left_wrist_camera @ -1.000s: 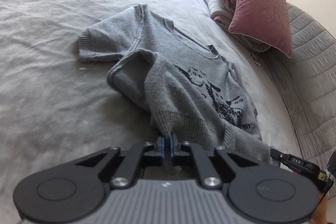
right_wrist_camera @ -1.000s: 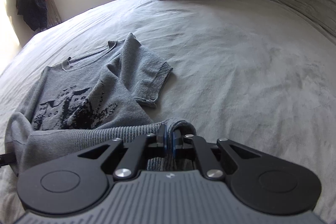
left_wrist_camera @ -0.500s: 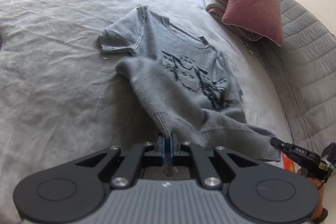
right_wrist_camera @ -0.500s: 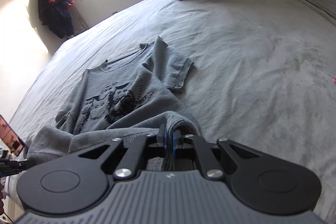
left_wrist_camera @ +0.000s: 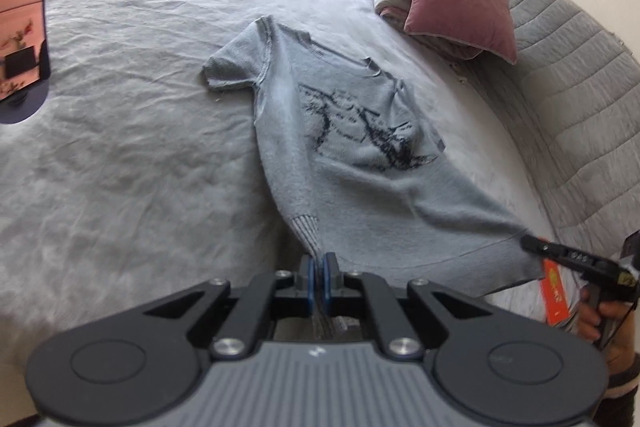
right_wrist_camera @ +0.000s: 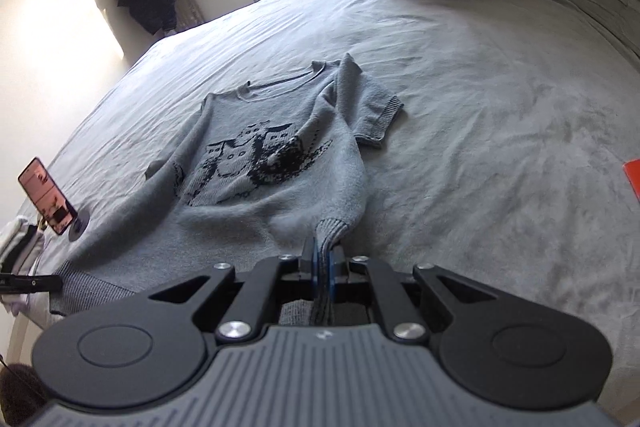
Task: Fold clothes
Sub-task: 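Grasp the sweater hem with both grippers and pull it straight, then release the hem with both grippers and move back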
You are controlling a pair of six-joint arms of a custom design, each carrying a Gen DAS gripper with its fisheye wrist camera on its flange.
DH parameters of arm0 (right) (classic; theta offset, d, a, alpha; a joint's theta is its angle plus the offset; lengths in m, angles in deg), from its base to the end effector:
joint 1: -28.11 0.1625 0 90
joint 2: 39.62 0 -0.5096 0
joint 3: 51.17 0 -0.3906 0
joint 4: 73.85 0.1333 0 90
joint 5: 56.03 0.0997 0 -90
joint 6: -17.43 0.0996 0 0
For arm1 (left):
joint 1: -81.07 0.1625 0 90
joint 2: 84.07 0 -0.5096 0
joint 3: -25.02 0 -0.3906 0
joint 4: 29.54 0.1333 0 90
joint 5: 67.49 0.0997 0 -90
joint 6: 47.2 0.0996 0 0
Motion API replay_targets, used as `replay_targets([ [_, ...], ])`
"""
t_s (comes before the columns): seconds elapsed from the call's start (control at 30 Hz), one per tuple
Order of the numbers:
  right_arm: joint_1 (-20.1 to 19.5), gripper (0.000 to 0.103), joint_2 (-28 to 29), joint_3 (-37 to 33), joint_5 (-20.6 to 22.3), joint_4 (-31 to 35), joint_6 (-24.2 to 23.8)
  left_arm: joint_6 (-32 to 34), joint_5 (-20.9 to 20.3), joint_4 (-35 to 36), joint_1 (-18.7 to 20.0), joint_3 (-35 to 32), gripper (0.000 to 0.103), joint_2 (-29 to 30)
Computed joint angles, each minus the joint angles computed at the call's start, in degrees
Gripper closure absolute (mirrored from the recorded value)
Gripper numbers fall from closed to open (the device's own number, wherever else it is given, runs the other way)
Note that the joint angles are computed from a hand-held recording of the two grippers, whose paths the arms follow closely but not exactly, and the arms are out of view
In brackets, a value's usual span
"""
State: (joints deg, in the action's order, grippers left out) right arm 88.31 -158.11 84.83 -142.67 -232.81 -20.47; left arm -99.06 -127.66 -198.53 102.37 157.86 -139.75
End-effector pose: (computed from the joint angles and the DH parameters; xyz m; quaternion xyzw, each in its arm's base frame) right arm -0.0131 -0.3028 0.5089 0.0763 -0.8974 0.3750 0.2197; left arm -0.3776 -0.3435 0.1194 0.1374 0.9564 -0.2312 0.1142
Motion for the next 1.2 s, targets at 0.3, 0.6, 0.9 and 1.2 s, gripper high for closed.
replay_targets([
  [0.3, 2.4, 0.097, 0.6, 0.5, -6.0, 1.3, -2.9, -2.0, 0.1, 5.8, 0.4, 0.7, 0.099, 0.0],
  [0.6, 1.7, 0.089, 2.6, -0.3, -7.7, 2.5, -2.3, -0.2, 1.4, 10.5, 1.0, -0.9, 0.077, 1.4],
  [0.9, 4.3, 0.071, 7.4, -4.8, -10.4, 3.0, 0.1, 3.8, 2.8, 12.0, 3.3, -6.3, 0.064, 4.4],
  [1.2, 6.8, 0.069, 14.2, -11.6, -12.9, 1.6, 0.3, 13.6, 2.3, 10.4, 6.6, -17.0, 0.062, 12.2],
])
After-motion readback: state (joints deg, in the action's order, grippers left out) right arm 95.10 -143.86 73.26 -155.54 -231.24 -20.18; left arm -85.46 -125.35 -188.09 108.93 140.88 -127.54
